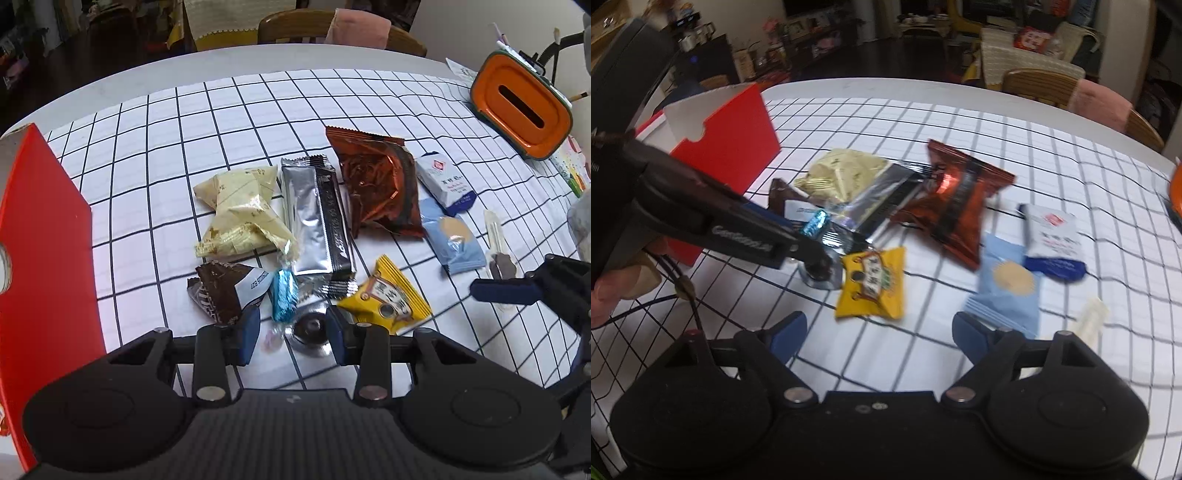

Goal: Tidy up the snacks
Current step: 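Grasp the blue wrapped candy with the left tool while the right tool grasps the yellow packet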

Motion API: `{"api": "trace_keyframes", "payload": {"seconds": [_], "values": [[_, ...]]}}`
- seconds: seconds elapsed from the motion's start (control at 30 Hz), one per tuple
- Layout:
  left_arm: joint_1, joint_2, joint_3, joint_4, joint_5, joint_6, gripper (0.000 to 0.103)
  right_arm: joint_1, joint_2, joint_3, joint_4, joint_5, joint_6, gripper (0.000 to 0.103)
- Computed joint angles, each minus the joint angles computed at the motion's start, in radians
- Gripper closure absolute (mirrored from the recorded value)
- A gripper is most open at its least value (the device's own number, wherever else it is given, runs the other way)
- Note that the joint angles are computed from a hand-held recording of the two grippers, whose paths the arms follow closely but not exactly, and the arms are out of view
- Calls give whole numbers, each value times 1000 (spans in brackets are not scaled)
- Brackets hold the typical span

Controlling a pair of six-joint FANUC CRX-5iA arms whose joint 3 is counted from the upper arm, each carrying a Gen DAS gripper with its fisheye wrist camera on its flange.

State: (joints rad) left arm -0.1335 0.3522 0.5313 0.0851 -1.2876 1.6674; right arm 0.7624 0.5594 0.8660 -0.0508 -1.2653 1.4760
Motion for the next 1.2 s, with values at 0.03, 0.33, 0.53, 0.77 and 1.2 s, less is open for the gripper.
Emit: {"api": "trace_keyframes", "payload": {"seconds": [0.03,0.33,0.53,0.77,1.2], "values": [[1,6,5,1,0,0,65,3,10,10,3,2,6,19],[17,47,33,26,-7,-1,72,-2,116,154,-7,-46,13,36],[24,48,31,32,-6,5,85,-14,156,223,-44,-94,2,59],[17,44,33,14,-15,8,91,-14,146,214,-51,-91,3,69],[21,-41,-38,17,-10,34,92,-8,17,51,-36,-29,-52,71]]}}
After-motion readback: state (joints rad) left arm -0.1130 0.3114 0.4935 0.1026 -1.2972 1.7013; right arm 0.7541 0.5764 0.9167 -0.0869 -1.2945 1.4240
